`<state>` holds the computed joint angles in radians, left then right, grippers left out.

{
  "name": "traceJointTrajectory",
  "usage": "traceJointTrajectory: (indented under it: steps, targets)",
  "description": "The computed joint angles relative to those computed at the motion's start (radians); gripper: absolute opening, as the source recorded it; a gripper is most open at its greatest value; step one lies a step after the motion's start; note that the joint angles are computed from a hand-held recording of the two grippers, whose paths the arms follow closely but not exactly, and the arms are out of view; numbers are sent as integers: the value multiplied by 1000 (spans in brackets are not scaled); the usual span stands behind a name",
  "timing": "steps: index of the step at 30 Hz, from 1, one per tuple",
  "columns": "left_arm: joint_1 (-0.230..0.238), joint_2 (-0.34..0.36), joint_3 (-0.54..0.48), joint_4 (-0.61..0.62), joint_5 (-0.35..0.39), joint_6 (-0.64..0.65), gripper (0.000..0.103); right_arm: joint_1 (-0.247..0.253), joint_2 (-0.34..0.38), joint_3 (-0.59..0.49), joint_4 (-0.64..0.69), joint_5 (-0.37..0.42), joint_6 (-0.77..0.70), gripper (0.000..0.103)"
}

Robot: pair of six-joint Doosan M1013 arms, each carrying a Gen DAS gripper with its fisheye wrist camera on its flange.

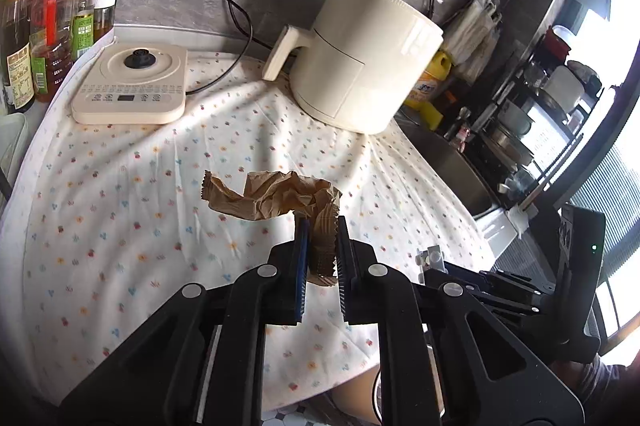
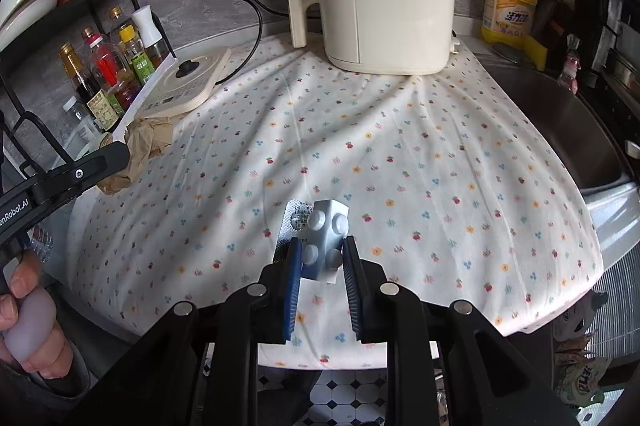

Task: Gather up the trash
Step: 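Carry the brown paper and blister pack to the white bin and open both grippers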

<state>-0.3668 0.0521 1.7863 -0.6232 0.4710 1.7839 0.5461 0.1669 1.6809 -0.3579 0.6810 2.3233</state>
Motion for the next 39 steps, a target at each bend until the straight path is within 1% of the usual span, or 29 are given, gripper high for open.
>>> traceJointTrajectory:
  steps: [6,10,15,19,22,26,33,36,39]
  targets:
    - [-71,-35,36,110,-2,-129,13,-13,-81,108,9,-9,37,21]
    - [-124,-53,61,196,-6,-233,13,-26,-126,174,37,-19,30,21]
    - [-189,-63,94,273,-8,-351,13,-44,-179,258,77,-27,5,21]
    - [-242,-63,118,310,-16,-422,13,-61,-220,324,109,-25,-17,21]
    - [-278,-58,133,308,-21,-449,13,-69,-248,372,109,-10,-7,21]
    - [-328,-44,144,267,-13,-405,13,-78,-309,441,69,1,77,21]
    - [-404,28,139,80,47,-222,13,-103,-424,561,35,77,216,21]
    - [-429,56,132,23,70,-161,13,-102,-472,598,18,113,277,21]
    - [-452,84,112,-26,89,-99,13,-93,-504,619,0,142,321,21]
